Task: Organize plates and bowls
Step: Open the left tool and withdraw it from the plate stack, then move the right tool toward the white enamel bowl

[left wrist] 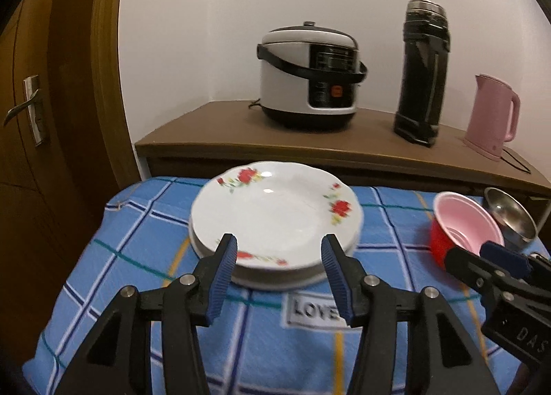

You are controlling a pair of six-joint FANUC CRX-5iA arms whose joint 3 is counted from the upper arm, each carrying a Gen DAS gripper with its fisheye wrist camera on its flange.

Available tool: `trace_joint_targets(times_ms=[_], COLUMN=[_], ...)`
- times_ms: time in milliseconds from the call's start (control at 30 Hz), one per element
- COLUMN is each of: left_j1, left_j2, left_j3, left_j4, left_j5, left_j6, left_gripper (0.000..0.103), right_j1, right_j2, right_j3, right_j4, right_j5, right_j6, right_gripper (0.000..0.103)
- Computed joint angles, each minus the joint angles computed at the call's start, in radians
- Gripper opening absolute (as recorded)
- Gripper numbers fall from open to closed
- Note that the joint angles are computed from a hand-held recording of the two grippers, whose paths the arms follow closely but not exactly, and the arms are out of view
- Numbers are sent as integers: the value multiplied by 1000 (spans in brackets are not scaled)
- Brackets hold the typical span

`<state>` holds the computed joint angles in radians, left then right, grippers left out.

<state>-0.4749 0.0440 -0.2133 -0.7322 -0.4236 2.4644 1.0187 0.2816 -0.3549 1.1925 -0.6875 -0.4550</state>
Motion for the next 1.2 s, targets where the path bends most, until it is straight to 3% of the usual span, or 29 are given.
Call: trace_joint_targets(times_ms=[100, 467, 767, 1200], left_j1=[-21, -111, -214, -277], left_j2=[-13, -31, -17, -5], left_j3=[-11, -4, 42, 70], left_j4=[1, -39, -125, -137], left_j5=[-10, -92, -211, -279], left_j6=[10, 39, 81, 73], left_gripper=[62, 62, 62, 62], right_j1=[14, 45, 75, 131], right_j2=[-23, -98, -173, -271], right_j3=[-23, -107, -198, -313], right_j4=[5, 20, 64, 86], right_j5=[-25, -67, -99, -183], right_j6=[-9, -50, -139, -224], right_gripper=[60, 60, 60, 60])
